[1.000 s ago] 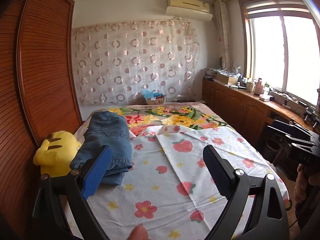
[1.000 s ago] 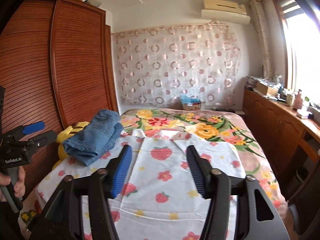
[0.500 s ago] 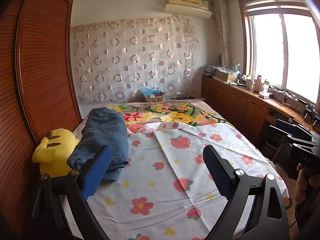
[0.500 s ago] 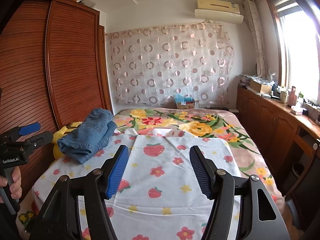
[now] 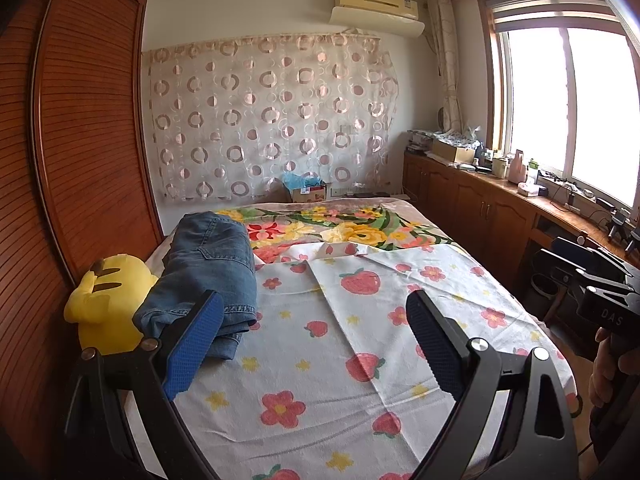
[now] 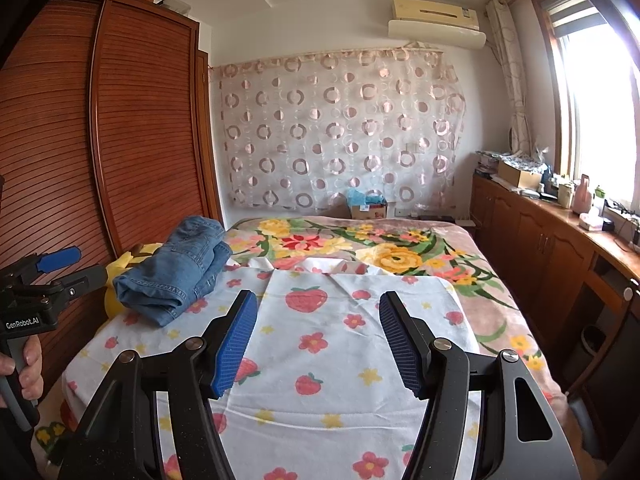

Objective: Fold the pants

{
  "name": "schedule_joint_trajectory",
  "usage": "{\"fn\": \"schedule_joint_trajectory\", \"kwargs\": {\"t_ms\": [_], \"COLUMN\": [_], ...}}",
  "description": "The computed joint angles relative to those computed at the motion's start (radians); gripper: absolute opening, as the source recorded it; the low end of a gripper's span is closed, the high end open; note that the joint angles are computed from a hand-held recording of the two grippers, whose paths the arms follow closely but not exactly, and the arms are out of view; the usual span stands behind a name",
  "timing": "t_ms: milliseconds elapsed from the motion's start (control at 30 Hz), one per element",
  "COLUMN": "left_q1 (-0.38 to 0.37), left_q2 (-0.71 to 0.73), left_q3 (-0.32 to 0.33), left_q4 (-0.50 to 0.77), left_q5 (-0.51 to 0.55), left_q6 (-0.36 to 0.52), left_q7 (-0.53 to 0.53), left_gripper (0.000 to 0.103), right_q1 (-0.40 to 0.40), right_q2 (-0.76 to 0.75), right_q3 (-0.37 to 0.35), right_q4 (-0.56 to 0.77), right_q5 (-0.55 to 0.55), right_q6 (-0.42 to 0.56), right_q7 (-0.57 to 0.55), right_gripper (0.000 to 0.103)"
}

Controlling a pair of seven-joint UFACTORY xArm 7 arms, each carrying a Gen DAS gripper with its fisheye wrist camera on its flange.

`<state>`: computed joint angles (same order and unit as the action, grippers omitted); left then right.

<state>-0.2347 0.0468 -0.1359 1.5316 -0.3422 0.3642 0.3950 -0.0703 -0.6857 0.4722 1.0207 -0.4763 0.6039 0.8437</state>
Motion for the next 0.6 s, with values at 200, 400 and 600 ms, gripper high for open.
{"fn": "schedule_joint_trajectory", "kwargs": {"t_ms": [200, 400, 600], "left_q1": [0.001, 0.002, 0.003], "left_q2": [0.001, 0.002, 0.001], "left_q3": [0.0, 0.0, 0.0], "left_q4": [0.002, 0.005, 0.002], "left_q5": [0.0, -0.004, -0.011], "left_q6": [0.003, 0.005, 0.002], "left_q7": [-0.001, 0.005, 0.013], "left_gripper": [0.093, 0.093, 0.093], "right_q1": [0.003, 0.002, 0.001], "right_q2": [-0.002, -0.005, -0.014], "right_q3": [-0.005, -0.009, -0.013], "right_q4": [-0.004, -0.006, -0.019], "right_q5": [-0.001, -0.001, 0.003], "right_q6": [-0.004, -0.01, -0.017], "right_q7": [-0.003, -0.006, -0.012], "right_gripper": [0.066, 0.066, 0.066]}}
